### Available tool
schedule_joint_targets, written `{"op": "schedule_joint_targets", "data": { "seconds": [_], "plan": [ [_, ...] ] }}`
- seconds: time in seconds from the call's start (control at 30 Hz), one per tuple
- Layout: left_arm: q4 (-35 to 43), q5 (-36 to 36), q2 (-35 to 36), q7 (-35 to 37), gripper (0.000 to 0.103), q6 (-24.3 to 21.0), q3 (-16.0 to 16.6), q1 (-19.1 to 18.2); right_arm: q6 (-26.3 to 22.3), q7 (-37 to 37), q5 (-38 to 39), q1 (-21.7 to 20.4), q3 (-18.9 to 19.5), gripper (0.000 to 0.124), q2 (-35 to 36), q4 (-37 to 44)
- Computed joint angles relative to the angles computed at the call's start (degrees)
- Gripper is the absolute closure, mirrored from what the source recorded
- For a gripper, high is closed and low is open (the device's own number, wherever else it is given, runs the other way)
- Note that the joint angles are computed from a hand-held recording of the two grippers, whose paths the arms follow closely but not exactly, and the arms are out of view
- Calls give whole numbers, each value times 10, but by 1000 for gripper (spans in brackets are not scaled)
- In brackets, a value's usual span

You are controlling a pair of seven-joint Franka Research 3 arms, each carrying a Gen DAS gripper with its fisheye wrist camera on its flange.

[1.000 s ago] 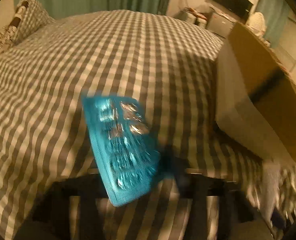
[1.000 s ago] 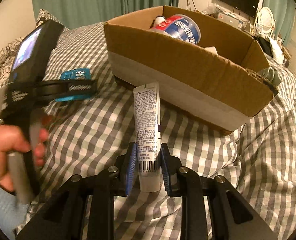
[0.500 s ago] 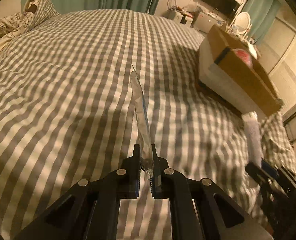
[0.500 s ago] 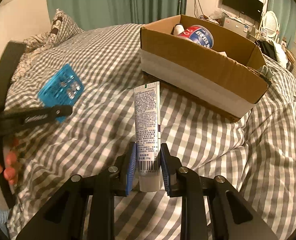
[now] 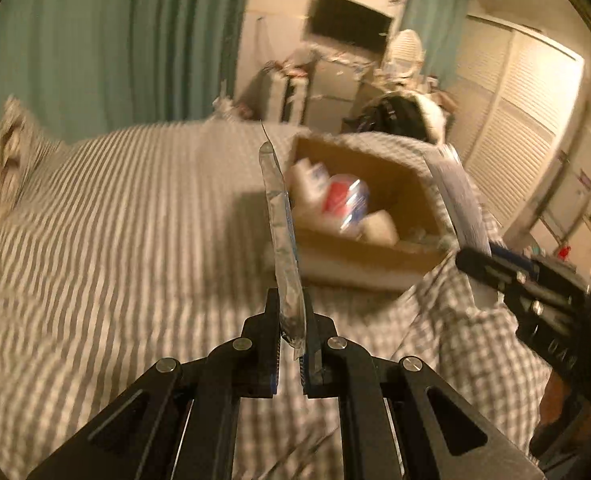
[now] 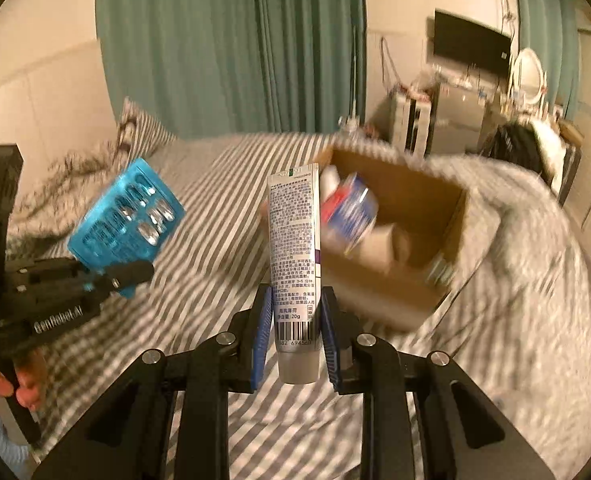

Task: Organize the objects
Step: 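Lower the tube and blister pack into the box and open both tools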

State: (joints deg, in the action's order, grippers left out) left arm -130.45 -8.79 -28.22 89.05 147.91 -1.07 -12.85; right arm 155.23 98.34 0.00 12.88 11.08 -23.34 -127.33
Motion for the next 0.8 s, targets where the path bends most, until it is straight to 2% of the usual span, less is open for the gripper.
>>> {"op": "schedule_joint_targets", "data": {
  "seconds": [0.13,0.33,0.47,0.6,0.7,0.8],
  "plan": [
    [99,-21,78,22,96,3,-9,-23,-8,-54,16,1,-37,101,29,70],
    [238,20,210,17,96,-21,-60,0,-24,-84,9,-24,-55,101,113,171],
    [319,64,297,-3,96,-54,-88,13,-41,-115,44,-22,-79,101,170,213],
    [355,100,343,-17,96,-67,-102,18,-63,-122,56,-26,-93,101,234,250],
    [364,100,358,-13,95,-63,-109,22,-56,-136,87,-30,-100,101,254,255],
    [368,85,364,-7,84,-62,-112,29,-28,-166,138,-33,-101,100,248,237]
  ]
}}
